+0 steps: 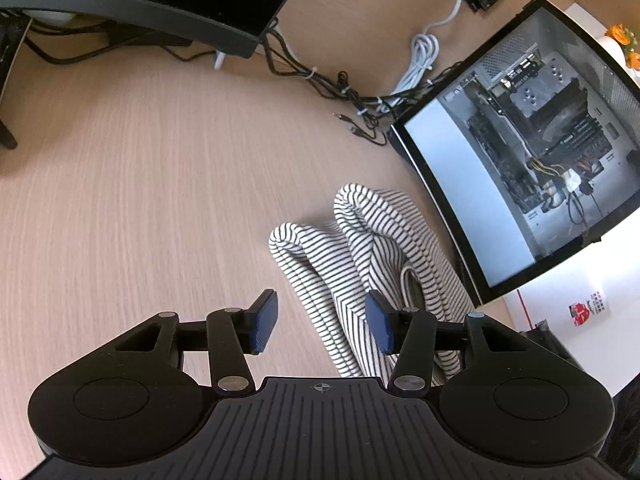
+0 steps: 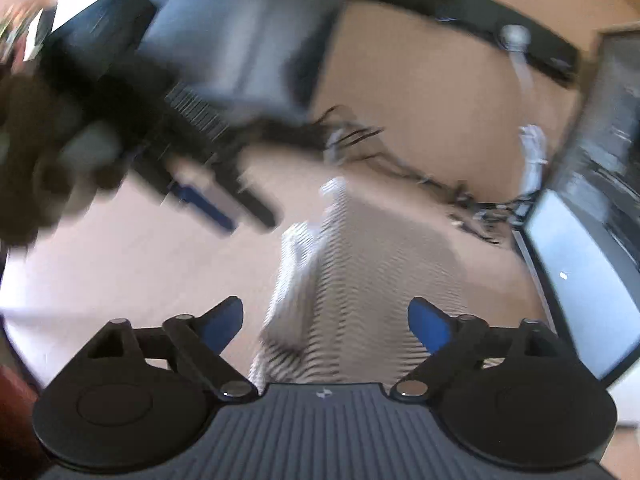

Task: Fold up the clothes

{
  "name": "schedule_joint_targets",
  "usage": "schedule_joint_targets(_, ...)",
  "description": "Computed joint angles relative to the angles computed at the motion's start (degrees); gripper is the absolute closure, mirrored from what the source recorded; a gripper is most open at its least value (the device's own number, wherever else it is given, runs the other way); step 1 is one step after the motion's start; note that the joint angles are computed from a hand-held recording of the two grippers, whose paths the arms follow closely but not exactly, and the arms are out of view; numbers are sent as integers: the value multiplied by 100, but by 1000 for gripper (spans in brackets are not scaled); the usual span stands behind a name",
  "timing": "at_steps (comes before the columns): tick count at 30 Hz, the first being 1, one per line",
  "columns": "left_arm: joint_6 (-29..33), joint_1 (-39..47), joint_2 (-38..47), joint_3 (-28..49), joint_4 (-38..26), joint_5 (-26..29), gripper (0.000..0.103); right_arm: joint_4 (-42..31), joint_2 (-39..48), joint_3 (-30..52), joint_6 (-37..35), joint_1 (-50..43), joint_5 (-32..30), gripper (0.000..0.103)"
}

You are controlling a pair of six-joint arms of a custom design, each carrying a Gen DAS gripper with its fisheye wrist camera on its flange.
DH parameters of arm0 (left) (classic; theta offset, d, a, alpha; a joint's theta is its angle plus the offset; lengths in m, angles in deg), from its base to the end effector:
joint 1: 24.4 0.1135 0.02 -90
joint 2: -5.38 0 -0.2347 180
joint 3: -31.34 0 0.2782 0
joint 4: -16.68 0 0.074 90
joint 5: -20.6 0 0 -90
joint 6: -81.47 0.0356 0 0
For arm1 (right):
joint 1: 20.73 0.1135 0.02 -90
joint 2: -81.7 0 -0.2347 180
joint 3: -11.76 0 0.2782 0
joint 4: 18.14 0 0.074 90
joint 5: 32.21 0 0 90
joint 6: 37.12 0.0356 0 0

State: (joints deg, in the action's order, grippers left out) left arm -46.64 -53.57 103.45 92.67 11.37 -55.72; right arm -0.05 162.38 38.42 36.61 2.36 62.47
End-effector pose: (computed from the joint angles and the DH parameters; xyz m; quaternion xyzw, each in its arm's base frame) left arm 0.3072 -0.1811 0.1067 -0.0225 0.9082 -0.3141 0.2756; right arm 0.2165 0.0891 0.0557 -0.2822 0.8443 -0.0093 0.4555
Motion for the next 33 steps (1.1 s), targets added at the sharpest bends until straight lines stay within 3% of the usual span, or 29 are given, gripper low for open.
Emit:
schedule_joint_targets(1, -1, 11, 15, 17, -6, 19, 50, 347, 242, -44, -64, 141, 207, 13)
schedule_joint_targets(3, 41, 7, 24, 48, -36, 11, 50, 646, 388, -101, 146, 215, 365, 25)
schedule_joint_targets(6, 98, 1, -29, 41, -93, -25, 50, 35, -752, -415, 1225, -281, -39, 31)
schedule_joint_targets(7, 91, 8, -47, 24, -95, -27, 50, 141, -917, -539, 1321, -384, 105, 32)
schedule_joint_targets(9, 42, 37, -40, -10, -76, -23, 50, 265, -692, -491, 1234, -563, 123, 32)
schedule_joint_targets(13, -56, 18, 71, 58, -119, -2, 50, 854, -14, -478, 707, -80, 398, 31)
schedule_joint_targets(16, -18, -20, 135, 163, -179, -13, 50, 903, -140, -591, 642, 259, 354, 16)
schedule_joint_targets(18, 4, -38, 178, 233, -212, -20, 50, 955, -47, -628, 419, 634, 712, 16)
schedule_joint_targets(19, 5, -54, 183, 250, -225, -32, 50, 1015, 66, -609, 465, 773, 907, 23)
schedule_joint_targets(20, 5, -71, 188, 268, -239, -45, 50, 946, 135, -513, 666, 701, 883, 36)
schedule_joint_targets(22, 6, -100, 182, 280, -265, -67, 49, 580, -143, -444, 1134, 163, 452, 39)
schedule_joint_targets(24, -4, -115, 164, 263, -291, -77, 48, 412, -526, -576, 1395, -62, 498, 43)
schedule_joint_targets(26, -19, -129, 176, 267, -321, -55, 48, 155, -748, -572, 1697, -383, 157, 46)
schedule_joint_targets(30, -35, -150, 267, 266, -43, 576, 49, 75, -678, -508, 1593, -569, -279, 46)
schedule_joint_targets(33, -135, -201, 510, 436, 208, 1164, 50, 465, -495, -660, 986, -39, 256, 43)
